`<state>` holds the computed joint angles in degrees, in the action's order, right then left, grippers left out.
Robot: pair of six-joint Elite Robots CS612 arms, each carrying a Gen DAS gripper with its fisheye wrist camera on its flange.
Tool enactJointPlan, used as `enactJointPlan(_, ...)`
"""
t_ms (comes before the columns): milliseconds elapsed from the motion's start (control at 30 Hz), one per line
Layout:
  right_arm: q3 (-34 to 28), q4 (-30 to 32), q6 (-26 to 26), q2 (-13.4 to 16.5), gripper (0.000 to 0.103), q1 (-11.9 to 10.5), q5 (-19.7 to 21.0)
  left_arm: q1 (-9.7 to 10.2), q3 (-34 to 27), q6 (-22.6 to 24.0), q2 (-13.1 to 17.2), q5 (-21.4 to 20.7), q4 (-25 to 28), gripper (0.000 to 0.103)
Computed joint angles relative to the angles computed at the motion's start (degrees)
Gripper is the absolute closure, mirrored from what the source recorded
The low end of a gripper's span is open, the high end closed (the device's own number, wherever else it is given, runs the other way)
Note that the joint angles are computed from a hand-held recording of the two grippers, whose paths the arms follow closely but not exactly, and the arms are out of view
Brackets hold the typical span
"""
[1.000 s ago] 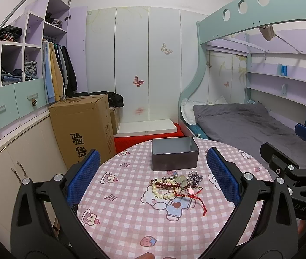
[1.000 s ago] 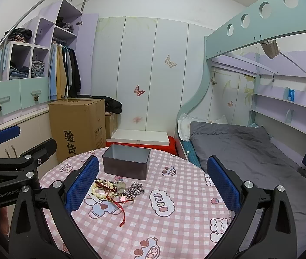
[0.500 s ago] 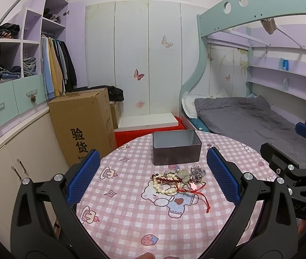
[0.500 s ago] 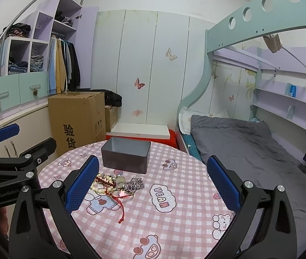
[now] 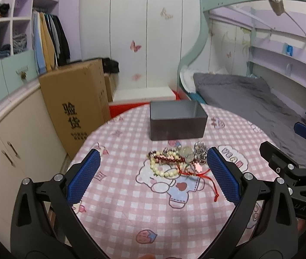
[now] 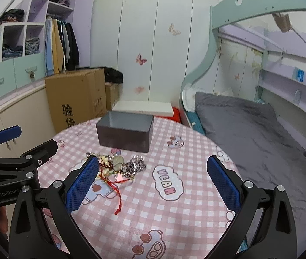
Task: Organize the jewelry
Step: 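Move the left tool down to the jewelry pile and close on the red bead bracelet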
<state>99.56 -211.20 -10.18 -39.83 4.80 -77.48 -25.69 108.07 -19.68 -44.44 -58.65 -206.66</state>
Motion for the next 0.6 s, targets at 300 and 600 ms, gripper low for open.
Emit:
enactJointPlan(300,-2.55,5.13,-0.81,1.39,0.007,0.37,-0.46,1.28,-2.53,-1.63,1.57,-1.54,5.79,0.006)
enactJointPlan(600,-3.25,5.88,-0.71,1.73,0.007,0.37,-0.43,1.49,-3.26,-1.34,2.16,-1.39,5.57,0.006)
